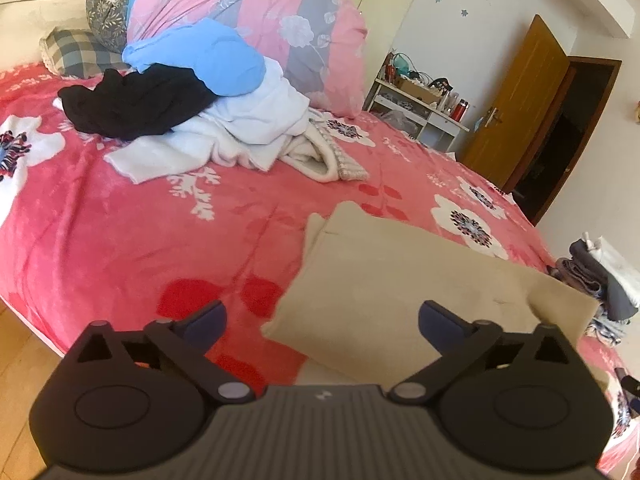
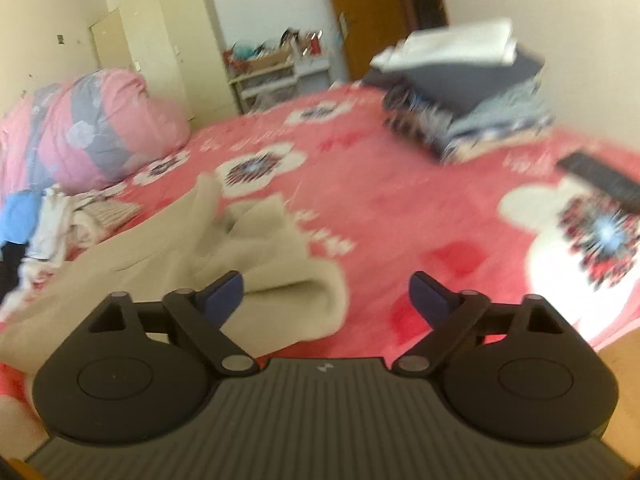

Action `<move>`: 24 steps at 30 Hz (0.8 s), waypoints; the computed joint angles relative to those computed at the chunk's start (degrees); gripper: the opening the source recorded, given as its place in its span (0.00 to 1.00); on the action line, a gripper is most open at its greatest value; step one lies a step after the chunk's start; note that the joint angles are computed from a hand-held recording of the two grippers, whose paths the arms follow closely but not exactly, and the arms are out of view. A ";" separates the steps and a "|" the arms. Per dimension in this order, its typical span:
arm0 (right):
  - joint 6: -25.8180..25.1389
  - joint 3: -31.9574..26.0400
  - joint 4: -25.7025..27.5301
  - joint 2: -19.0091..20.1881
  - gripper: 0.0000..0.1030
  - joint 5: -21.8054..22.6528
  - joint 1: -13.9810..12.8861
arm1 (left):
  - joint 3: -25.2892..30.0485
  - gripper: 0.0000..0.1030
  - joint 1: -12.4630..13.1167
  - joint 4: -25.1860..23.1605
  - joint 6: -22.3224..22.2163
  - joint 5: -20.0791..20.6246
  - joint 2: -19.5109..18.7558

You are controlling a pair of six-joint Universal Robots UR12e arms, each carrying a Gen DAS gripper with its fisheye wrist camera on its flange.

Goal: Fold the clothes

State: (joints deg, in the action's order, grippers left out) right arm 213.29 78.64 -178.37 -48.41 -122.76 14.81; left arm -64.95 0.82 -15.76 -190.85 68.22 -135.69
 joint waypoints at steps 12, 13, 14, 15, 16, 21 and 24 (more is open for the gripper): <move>-31.61 -3.39 -22.60 5.24 0.99 -0.65 1.38 | 3.21 1.00 -2.41 5.27 1.94 -0.17 -2.96; -34.16 -4.44 -23.04 5.90 0.99 0.87 1.31 | 3.68 1.00 -2.71 5.45 2.46 0.22 -3.32; -36.55 -5.64 -23.05 6.61 0.99 2.23 1.26 | 4.16 1.00 -2.98 5.62 3.08 0.49 -3.68; -38.89 -6.85 -22.96 7.31 0.99 3.61 1.20 | 4.65 1.00 -3.26 5.79 3.70 0.75 -4.05; -41.19 -8.09 -22.78 8.01 0.99 5.02 1.14 | 5.22 1.00 -3.50 5.47 4.47 0.91 -4.41; -47.09 -14.56 -9.63 10.76 0.98 11.85 -0.79 | 7.83 1.00 -4.45 3.58 8.49 2.14 -6.06; -40.29 -18.63 -2.39 12.34 0.97 10.50 -3.02 | 8.79 1.00 -4.81 3.41 10.35 3.78 -6.73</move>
